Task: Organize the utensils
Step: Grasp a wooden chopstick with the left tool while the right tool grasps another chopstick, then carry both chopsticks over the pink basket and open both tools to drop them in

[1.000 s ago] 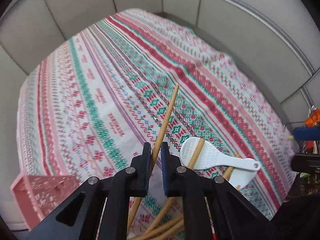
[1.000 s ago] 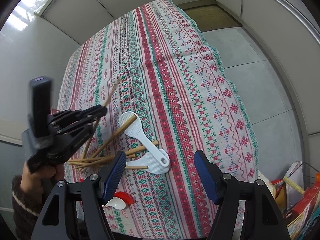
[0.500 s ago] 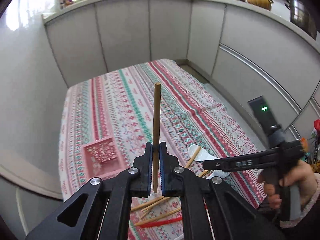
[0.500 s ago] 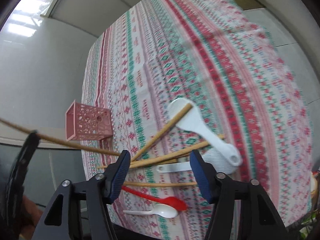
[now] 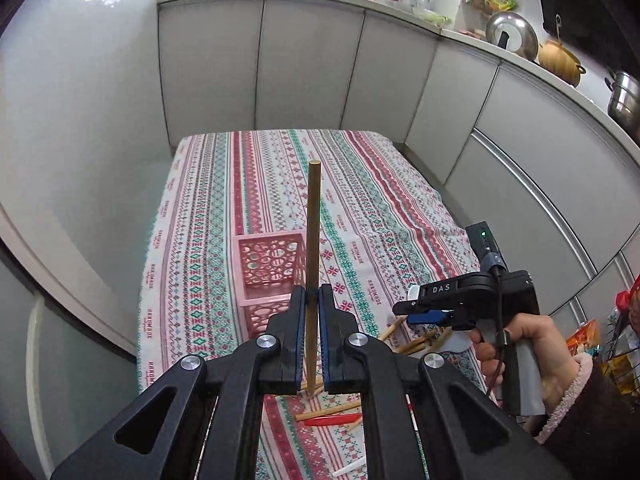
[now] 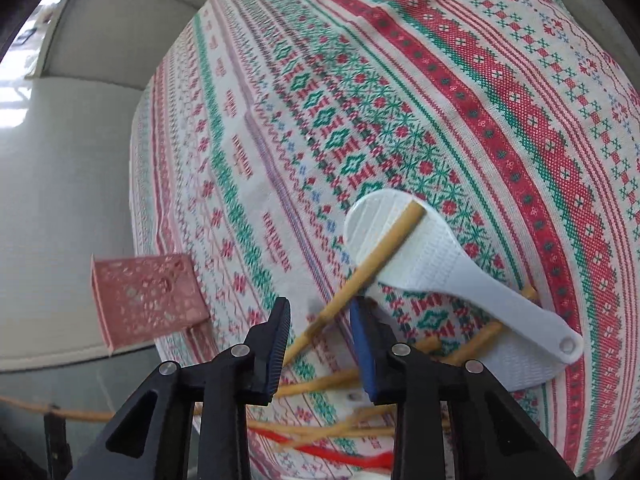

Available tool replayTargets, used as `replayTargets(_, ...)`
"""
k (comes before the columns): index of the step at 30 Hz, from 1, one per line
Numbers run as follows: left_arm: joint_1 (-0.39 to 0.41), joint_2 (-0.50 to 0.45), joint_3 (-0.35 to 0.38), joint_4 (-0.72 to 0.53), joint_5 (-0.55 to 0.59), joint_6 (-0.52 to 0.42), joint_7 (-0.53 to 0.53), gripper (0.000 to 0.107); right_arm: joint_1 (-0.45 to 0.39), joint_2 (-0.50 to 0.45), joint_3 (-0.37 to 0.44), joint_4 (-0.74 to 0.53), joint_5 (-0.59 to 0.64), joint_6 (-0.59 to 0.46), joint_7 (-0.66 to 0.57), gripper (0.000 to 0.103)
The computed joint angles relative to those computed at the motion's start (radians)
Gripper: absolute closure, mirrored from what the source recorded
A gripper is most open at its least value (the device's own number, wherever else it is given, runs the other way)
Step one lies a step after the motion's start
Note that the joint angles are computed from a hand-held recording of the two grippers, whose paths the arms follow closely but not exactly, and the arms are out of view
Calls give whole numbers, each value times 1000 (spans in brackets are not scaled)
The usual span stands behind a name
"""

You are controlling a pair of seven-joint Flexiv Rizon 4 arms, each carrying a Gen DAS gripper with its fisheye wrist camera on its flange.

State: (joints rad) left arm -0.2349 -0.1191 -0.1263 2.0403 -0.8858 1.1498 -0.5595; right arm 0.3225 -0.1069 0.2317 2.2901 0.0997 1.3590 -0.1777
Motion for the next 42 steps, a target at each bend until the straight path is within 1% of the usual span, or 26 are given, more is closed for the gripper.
replayTargets(1,3,2,1,0,-7,0,5,101,0,-7,-4,-3,0,7,10,76)
replayTargets(3,7,1,3,-4,-21,-1,8,101,14,-18,-33,5,-61,23,79,82)
replayTargets(4,9,1,4,-5,-28,-1,9,101,21,-21,-47,6,-100,17,115,87)
replayTargets(6,12,3,6,-4,-40,1,8,101,30,-39,-70,-2,-165,15,177,89)
replayTargets(7,13,5,7,-3,-47,3,8,101,28,-45,-72,-6,-177,15,189,89)
replayTargets(10,14,7,10,-2,-55,11,7,101,17,-63,-76,-22,-204,15,201,92)
replayTargets(14,14,5,10,-1,-65,40,10,101,-1,-80,-75,-46,-219,-3,165,95)
replayTargets(16,13,8,8,0,-81,54,15,101,-1,-73,-71,-40,-223,17,159,96)
replayTargets(18,13,8,7,-3,-102,67,24,101,16,-53,-93,-30,-280,33,183,96)
replayTargets(21,12,10,4,-8,-138,88,35,101,42,4,-152,-14,-503,14,293,96)
replayTargets(24,9,15,1,-15,-190,103,46,101,25,48,-176,-6,-758,21,446,96)
replayTargets(25,5,21,-2,-16,-227,112,63,101,14,60,-180,-10,-852,24,504,96)
replayTargets(28,-20,45,-10,-21,-366,147,151,101,-28,100,-168,-33,-1096,-1,657,96)
replayTargets(29,-32,51,-12,-26,-413,164,183,101,-44,122,-158,-36,-1158,-12,692,96)
replayTargets(31,-66,50,-20,-47,-527,228,273,101,-82,151,-138,-62,-1317,-39,793,96)
replayTargets(32,-79,45,-21,-60,-561,251,300,101,-98,167,-124,-68,-1377,-54,832,96)
replayTargets(33,-87,37,-19,-73,-574,256,306,101,-115,174,-112,-87,-1453,-75,881,96)
replayTargets(34,-90,28,-17,-83,-584,248,303,101,-127,177,-98,-104,-1513,-102,919,96)
replayTargets(35,-94,17,-19,-95,-602,245,311,101,-134,188,-88,-113,-1547,-129,934,96)
replayTargets(37,-109,-13,-27,-119,-636,279,344,101,-144,187,-78,-140,-1645,-169,995,96)
replayTargets(38,-116,-33,-31,-133,-646,296,366,101,-144,190,-75,-148,-1674,-179,1015,96)
replayTargets(40,-115,-70,-32,-147,-578,308,331,101,-143,186,-72,-162,-1712,-199,1038,96)
replayTargets(42,-109,-107,-46,-165,-551,324,347,101,-141,177,-76,-176,-1735,-207,1045,96)
